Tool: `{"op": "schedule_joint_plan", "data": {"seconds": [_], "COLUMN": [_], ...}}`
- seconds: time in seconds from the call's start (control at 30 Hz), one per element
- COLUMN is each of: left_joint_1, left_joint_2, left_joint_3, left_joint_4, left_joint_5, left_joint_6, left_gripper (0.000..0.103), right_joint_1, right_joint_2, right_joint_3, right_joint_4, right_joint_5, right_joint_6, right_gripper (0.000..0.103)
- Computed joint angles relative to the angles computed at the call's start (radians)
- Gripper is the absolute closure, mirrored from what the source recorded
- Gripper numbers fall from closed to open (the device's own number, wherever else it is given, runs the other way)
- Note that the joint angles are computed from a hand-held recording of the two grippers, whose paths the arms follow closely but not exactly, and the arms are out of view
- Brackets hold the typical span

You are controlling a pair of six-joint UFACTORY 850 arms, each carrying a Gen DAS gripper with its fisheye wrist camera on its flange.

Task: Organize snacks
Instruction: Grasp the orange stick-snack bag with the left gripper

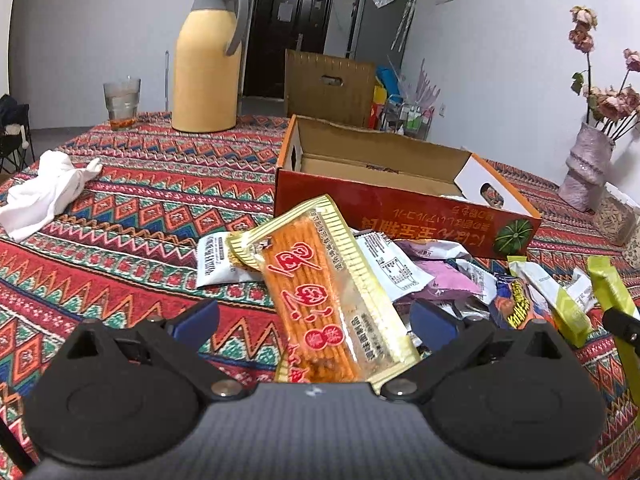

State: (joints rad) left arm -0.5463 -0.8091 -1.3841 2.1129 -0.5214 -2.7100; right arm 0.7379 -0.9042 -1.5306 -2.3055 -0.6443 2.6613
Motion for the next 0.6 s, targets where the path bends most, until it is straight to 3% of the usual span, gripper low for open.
{"op": "schedule_joint_plan", "data": {"seconds": [0.3,0.6], "left_joint_1": [0.02,0.036], "left_joint_2": [-0.074,-0.113], "left_joint_3": [-0.133,-0.182], "left_joint_4": [-0.187,-0.341], "left_joint_5": [0.096,0.173], "left_joint_6": [0.203,0.388], "left_gripper": [0.0,0.001], "right_joint_1": [-0.017,-0.027], "right_joint_2": [-0.059,-0.093], "right_joint_3": [-0.095,-0.14], "right_joint_4": [0.017,0.038], "right_joint_5": [0.034,0.081], "right_joint_6": [-0.006,-0.017], "right_gripper": [0.067,0.067]}}
